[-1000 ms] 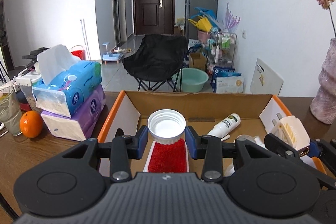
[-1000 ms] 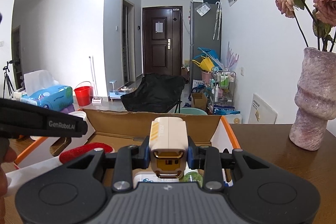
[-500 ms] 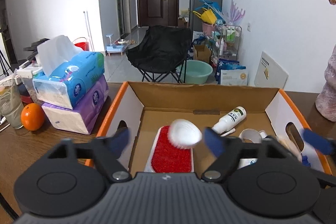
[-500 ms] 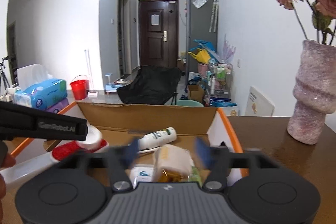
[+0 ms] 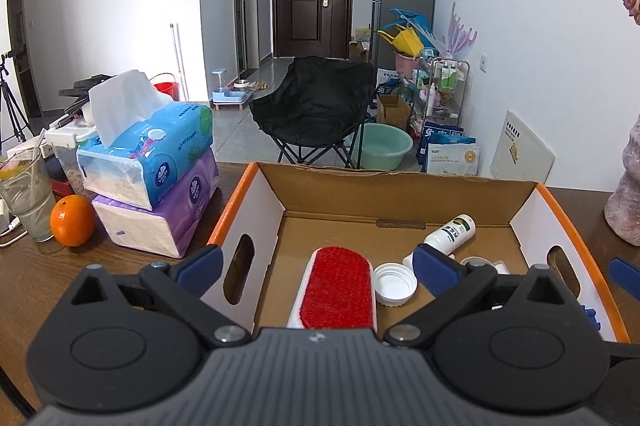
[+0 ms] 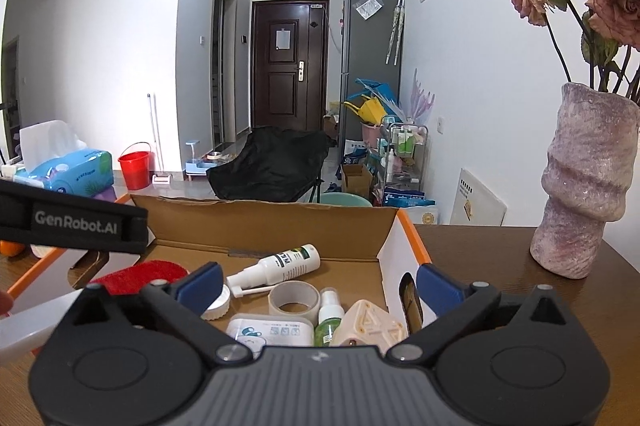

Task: Organize rigid objects
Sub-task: 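Withdraw both open tools from the box back over the table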

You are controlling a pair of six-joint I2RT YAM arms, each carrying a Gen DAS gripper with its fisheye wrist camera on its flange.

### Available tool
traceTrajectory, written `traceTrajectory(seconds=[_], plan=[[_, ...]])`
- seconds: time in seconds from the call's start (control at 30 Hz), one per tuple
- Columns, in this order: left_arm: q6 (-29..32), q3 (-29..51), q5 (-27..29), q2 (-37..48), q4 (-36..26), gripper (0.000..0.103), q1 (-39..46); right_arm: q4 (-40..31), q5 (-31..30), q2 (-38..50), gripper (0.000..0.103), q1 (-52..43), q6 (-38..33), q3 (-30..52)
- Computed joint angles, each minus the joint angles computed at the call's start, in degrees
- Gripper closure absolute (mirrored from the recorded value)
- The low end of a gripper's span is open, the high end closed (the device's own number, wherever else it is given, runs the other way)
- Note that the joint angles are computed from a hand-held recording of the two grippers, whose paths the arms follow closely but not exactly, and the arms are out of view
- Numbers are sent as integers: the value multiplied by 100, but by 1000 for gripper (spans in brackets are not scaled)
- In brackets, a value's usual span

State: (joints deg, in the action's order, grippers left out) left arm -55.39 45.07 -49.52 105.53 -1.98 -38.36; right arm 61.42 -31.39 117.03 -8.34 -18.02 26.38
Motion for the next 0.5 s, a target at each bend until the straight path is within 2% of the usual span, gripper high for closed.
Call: traceTrajectory(seconds=[0.2, 0.5], plan=[[-126, -63, -128, -42, -61, 0, -63, -52, -79, -3, 0, -113, -28, 21], [-812, -242, -584, -292, -551, 0, -463, 240, -381, -144, 0, -468, -85, -316]])
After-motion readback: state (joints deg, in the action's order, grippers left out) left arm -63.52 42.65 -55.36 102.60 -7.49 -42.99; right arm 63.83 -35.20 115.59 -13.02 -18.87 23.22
